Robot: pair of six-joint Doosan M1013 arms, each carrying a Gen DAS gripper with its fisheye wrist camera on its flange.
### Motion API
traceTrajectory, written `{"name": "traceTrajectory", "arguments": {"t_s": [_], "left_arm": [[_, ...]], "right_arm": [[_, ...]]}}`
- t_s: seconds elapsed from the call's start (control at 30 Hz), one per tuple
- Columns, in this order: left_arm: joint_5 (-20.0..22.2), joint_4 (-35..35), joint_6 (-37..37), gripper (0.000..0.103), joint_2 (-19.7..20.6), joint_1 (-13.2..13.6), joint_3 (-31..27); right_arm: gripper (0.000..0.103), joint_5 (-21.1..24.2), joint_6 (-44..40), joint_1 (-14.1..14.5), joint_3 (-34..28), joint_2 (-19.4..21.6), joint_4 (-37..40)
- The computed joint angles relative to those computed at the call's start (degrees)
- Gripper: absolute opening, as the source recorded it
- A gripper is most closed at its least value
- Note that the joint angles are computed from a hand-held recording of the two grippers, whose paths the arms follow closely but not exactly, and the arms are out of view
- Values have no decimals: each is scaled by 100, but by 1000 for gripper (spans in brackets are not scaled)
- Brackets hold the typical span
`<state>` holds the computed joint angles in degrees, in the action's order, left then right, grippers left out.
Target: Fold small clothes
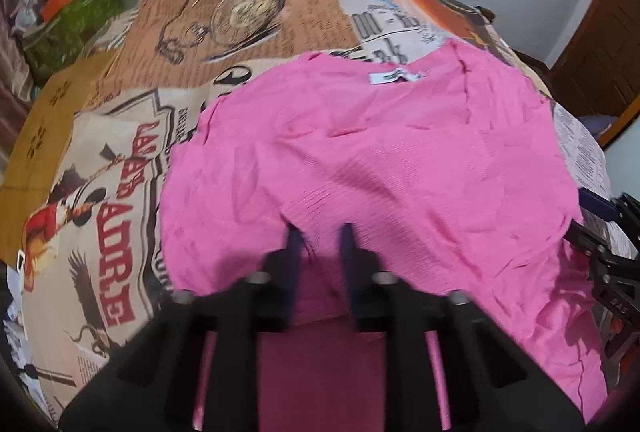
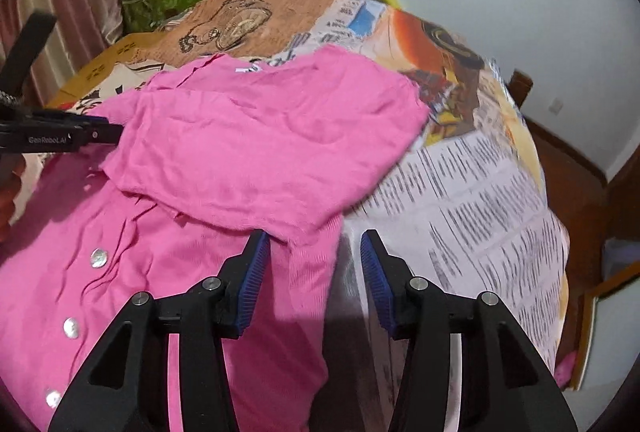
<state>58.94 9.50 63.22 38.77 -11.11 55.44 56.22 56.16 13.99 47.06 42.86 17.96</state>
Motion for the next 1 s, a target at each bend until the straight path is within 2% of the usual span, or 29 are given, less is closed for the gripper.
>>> {"name": "traceTrajectory", "arguments": {"t_s": [0.1,0.23,0.43,0.5,0.57,0.67,0.77,1.0], "left_arm": [[-48,153,-9,3,1,-25,-10],[7,636,-315,3,-9,-52,9],[207,685,-207,6,37,-29,-41],[194,569,-155,9,-31,-29,4],[111,457,-141,25,-147,-26,120],[-36,675,-295,46,-389,-61,403],[-107,834,-457,51,-647,-69,722],[-123,454,-764,53,-1212,52,1552]], "right_arm": [[44,-15,-17,-1,-103,65,167],[44,-2,295,-34,-202,132,148],[44,45,537,-109,-91,64,107],[44,23,507,-121,29,-29,61],[44,35,469,-139,136,-117,44],[44,236,481,-213,201,-191,239],[44,338,490,-271,345,-305,408],[44,502,599,-366,715,-536,589]]}}
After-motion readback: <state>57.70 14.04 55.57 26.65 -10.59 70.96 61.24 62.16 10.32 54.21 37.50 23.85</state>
